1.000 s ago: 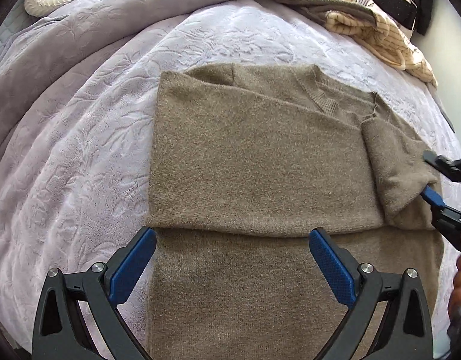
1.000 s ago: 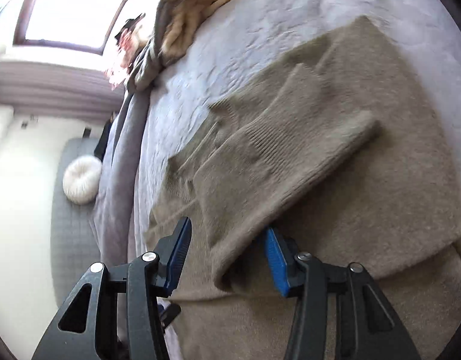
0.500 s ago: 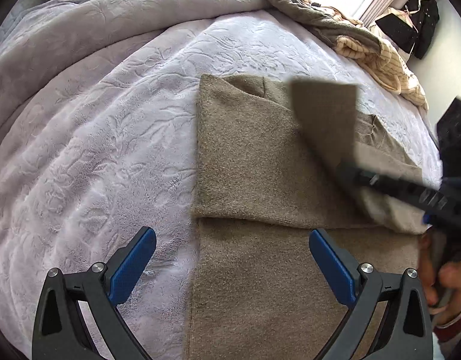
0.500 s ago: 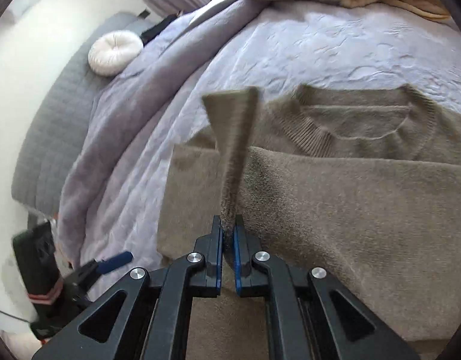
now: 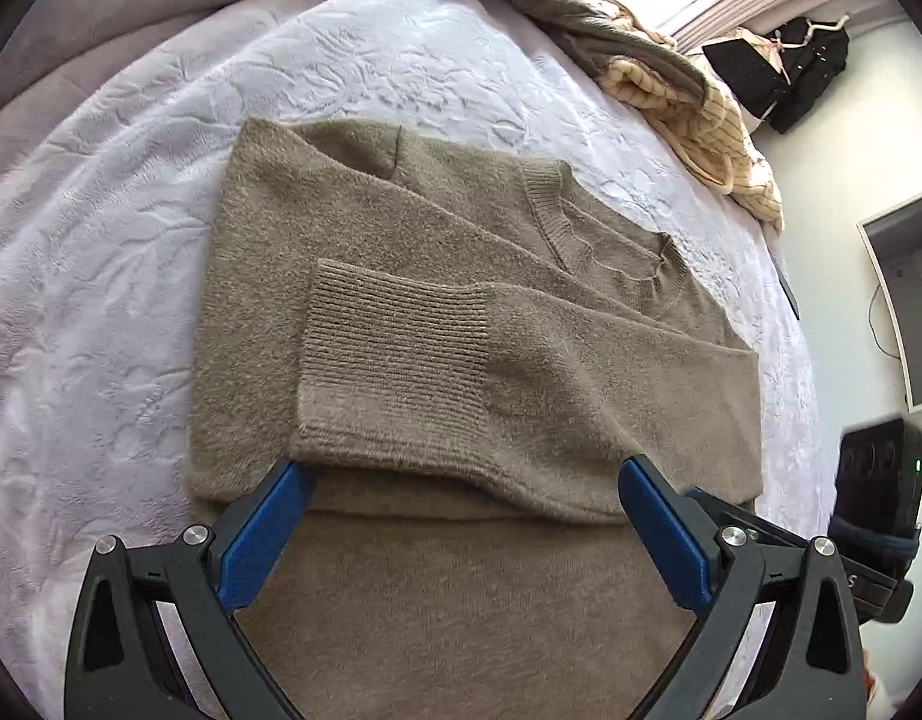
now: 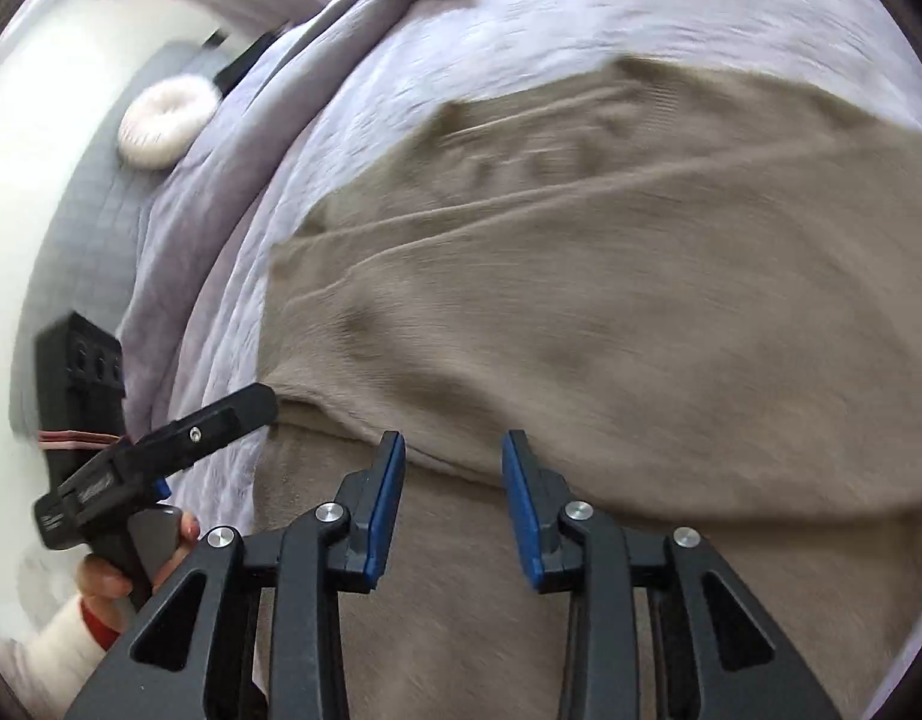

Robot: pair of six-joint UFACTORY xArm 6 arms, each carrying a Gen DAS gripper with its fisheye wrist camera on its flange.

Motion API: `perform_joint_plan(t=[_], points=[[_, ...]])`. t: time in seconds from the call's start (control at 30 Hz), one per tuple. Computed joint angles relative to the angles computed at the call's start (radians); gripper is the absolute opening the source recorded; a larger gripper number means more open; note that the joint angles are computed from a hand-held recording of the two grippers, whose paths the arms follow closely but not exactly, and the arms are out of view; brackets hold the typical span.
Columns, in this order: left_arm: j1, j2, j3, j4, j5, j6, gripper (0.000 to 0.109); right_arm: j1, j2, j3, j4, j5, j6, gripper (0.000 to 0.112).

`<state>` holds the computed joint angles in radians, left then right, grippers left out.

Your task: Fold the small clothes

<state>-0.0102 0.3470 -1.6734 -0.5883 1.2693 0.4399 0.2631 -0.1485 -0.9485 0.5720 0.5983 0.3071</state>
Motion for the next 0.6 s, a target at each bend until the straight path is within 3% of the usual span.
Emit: perform_joint_plan(t=[0.17,0.27,0.33,0.37,0.4,0.43,0.5,0.6], points=[[-0.016,-0.018,0.013,0.048,-0.098,-0.018,0.102,-0.085,-0.268,0.279,-0.012,-0.081,0.255,0.037],[-0.042,-0.029,0.020,0.111,-0.160,0.010,0.102,-0.120,-0.353,0.389,-0.004,-0.169,0.364,0.037],[-0.070,-0.019,0.023,0.188,-0.194,0.011,0.102,-0.138,-0.366,0.430,0.055,-0.230,0.369,0.037],[-0.082,-0.017,0.035,0.227,-0.217,0.011,0.095,-0.132,-0.356,0.442,0.114,-0.281,0.339,0.034],[-0.091,-0.013,0.042,0.271,-0.225,-0.001,0.079,-0.124,-0.342,0.446,0.136,-0.321,0.330,0.025],[-0.098,-0.002,0.034,0.318,-0.208,-0.017,0.074,-0.144,-0.344,0.448,0.116,-0.320,0.324,0.006],[-0.099,-0.021,0.063,0.325,-0.231,-0.012,0.073,-0.161,-0.327,0.430,-0.010,-0.297,0.361,0.006],[-0.098,-0.039,0.086,0.322,-0.239,0.004,0.073,-0.182,-0.352,0.427,-0.076,-0.287,0.319,0.006]])
